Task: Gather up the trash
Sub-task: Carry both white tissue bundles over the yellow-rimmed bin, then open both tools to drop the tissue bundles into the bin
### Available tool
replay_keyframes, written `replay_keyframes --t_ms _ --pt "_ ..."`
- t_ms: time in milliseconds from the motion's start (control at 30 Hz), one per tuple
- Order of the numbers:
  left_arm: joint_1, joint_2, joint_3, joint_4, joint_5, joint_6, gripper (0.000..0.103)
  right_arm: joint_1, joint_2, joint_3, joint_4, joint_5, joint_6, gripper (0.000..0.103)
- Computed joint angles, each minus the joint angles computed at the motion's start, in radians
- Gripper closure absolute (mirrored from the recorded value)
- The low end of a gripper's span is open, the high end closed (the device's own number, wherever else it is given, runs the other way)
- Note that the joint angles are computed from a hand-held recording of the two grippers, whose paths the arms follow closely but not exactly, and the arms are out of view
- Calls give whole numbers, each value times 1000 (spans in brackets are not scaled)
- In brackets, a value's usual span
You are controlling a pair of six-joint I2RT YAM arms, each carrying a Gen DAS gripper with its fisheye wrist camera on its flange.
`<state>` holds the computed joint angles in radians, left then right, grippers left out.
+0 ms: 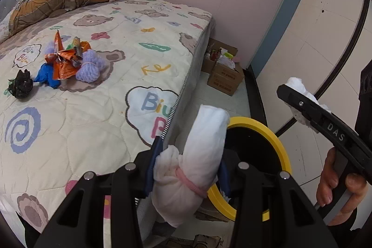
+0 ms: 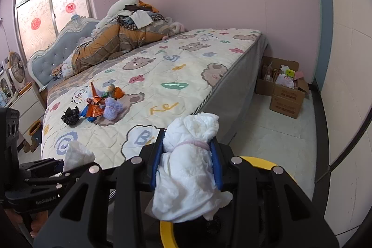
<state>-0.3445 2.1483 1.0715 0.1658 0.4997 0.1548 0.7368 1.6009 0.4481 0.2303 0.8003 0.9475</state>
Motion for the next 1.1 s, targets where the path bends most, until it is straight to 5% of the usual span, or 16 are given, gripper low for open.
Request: replay_keyframes --t_ms 400,1100 --pt "-124 49 -7 -14 -32 49 63 -15 -107 -170 -3 6 119 69" --pt "-209 107 -25 -22 -25 89 62 -66 -35 -274 161 -48 142 67"
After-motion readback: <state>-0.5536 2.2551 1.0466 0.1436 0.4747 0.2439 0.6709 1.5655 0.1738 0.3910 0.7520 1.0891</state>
